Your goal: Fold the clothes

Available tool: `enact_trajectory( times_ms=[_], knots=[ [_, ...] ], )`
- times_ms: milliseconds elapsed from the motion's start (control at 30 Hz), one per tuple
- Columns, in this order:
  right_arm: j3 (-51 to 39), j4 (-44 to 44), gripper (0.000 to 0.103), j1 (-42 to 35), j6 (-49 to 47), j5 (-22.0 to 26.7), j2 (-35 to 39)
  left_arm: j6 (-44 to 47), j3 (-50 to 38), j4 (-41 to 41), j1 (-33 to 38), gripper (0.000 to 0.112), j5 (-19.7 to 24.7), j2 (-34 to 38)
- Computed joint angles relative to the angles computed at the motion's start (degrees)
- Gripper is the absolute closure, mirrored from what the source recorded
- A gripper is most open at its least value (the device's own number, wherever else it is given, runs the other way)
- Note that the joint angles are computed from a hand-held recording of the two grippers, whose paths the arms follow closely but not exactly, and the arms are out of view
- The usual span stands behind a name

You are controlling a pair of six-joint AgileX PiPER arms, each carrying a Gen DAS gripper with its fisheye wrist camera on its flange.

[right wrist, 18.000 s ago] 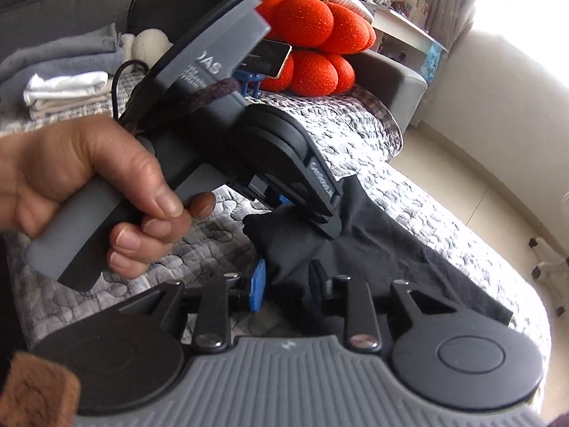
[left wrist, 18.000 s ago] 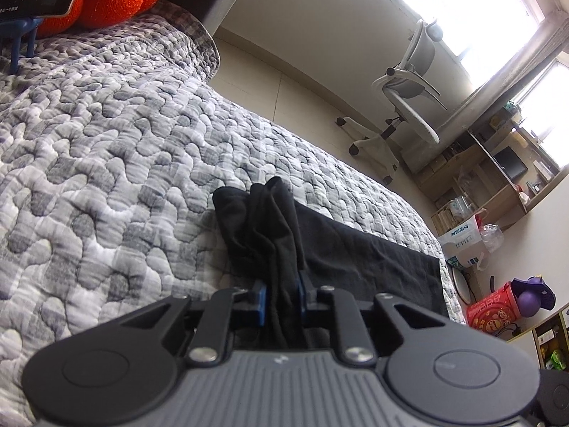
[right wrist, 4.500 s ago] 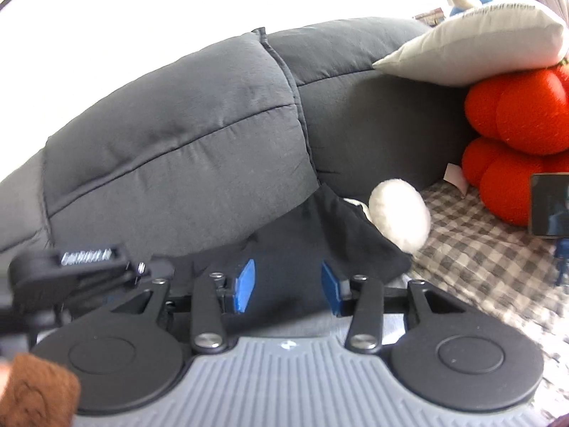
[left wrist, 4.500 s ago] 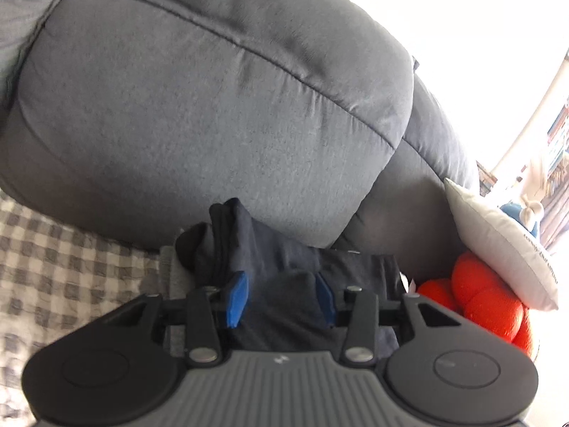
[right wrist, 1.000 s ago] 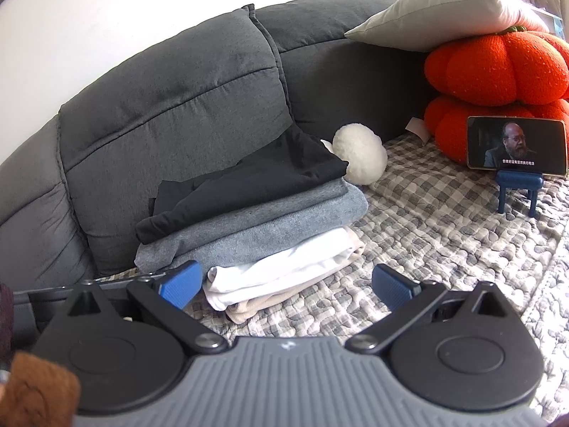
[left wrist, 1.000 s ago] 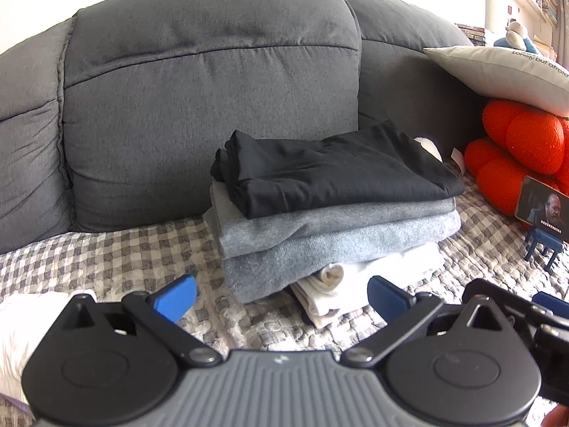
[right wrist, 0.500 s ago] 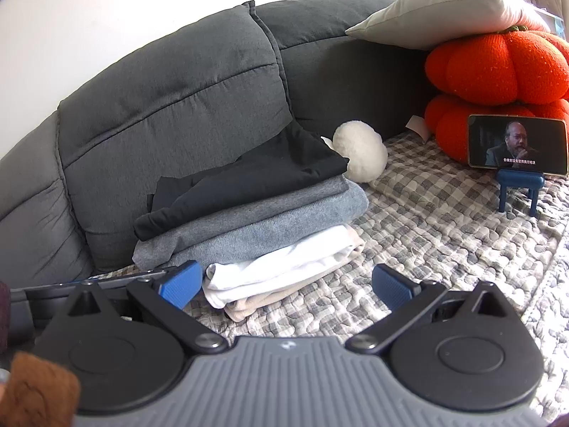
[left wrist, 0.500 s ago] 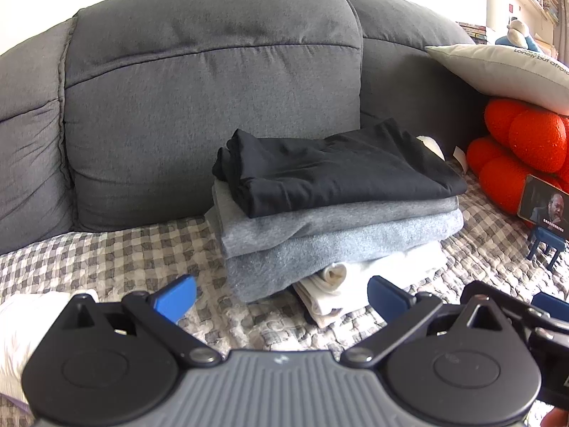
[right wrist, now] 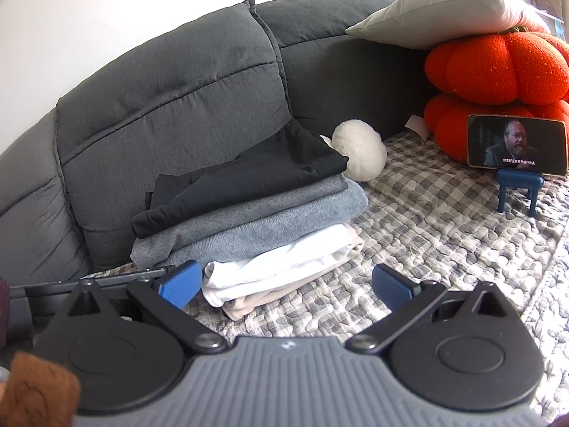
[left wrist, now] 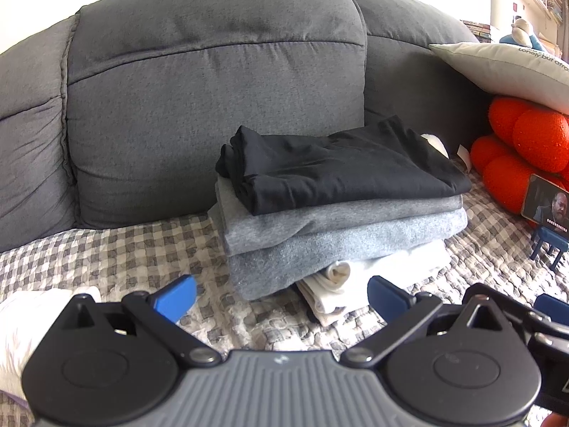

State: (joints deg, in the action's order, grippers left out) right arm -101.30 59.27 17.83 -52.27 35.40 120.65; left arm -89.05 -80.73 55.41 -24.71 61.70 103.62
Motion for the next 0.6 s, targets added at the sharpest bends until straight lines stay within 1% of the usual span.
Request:
enact_trajectory(
  times_ms=[600],
  knots=[
    [-0.3, -0.7, 0.0, 0.1, 0.7, 0.0, 0.3, 0.6, -0.3, 0.4, -0.1, 0.01, 0.4, 0.4]
  ],
)
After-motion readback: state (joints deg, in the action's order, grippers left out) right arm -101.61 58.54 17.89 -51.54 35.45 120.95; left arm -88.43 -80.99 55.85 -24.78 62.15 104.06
